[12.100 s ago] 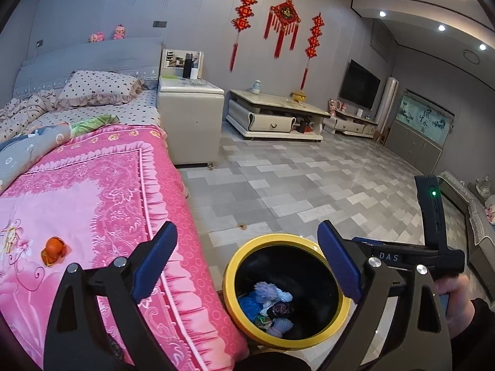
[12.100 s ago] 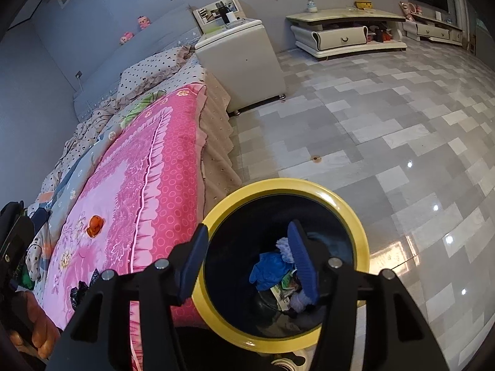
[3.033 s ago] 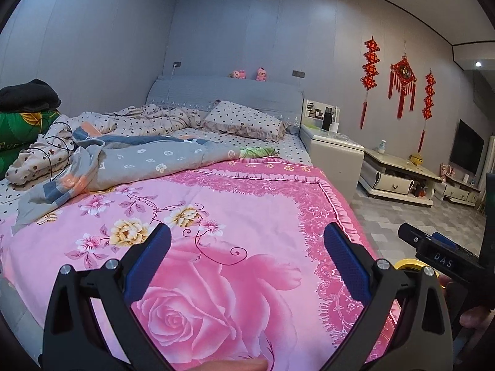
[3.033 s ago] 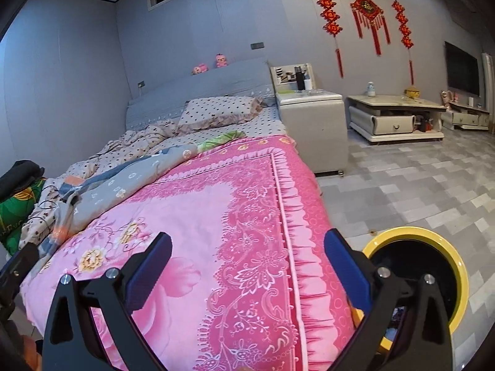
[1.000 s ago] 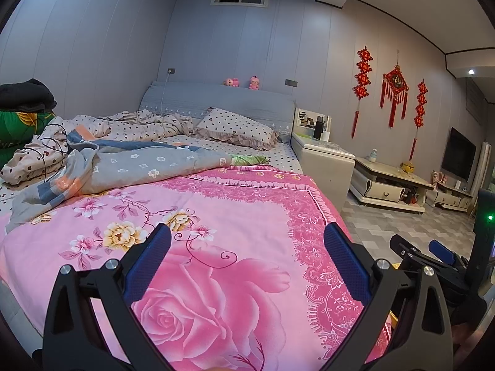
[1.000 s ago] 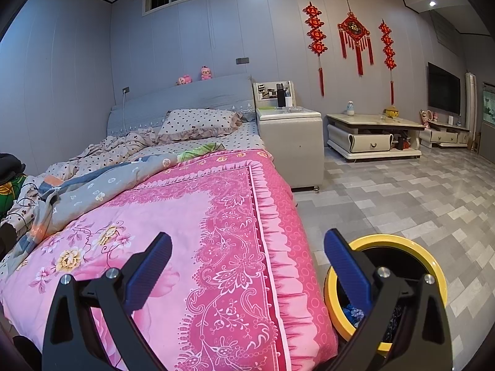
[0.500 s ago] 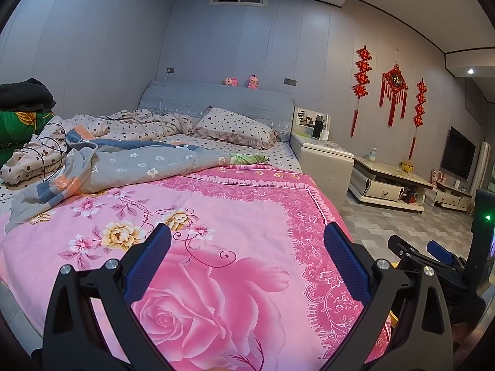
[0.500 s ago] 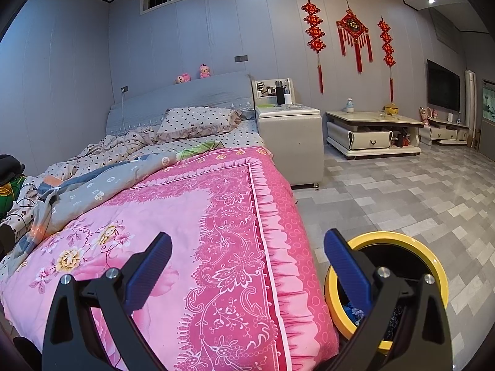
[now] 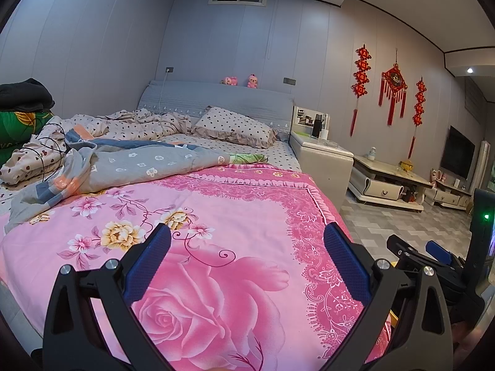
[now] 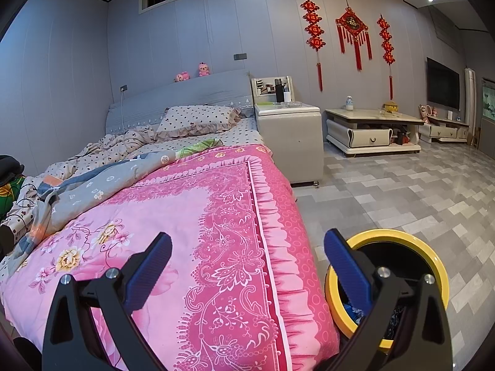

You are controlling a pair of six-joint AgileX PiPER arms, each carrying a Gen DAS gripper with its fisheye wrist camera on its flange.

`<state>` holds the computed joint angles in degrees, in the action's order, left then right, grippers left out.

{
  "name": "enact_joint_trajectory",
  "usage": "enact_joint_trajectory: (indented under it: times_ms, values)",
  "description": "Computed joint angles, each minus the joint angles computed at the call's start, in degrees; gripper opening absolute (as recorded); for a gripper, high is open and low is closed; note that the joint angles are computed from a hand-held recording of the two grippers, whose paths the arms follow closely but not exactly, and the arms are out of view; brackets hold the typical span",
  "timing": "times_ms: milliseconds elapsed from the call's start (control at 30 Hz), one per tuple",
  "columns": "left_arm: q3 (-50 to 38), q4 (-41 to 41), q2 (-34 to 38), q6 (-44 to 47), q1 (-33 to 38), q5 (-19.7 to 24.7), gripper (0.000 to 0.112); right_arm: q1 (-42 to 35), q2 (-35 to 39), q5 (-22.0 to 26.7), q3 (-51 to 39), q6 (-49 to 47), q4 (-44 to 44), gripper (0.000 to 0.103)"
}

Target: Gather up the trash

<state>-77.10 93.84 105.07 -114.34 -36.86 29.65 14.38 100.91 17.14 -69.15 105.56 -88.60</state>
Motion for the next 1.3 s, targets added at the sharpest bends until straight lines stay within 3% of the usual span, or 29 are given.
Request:
enact_joint_trajectory:
  times_ms: [967,1300]
  values:
    - [0.28,0.77,0.9,-1.41,-0.08,-0.65,0.095,-0.26,0.27,-0.72,0.74,0.44,0.42,0.095]
    - [0.6,1.73,0.78,-2.05,0.95,-2.92,0.095,-0.3,0.4,-0.71,0.37,-0.62,1.47,0.095]
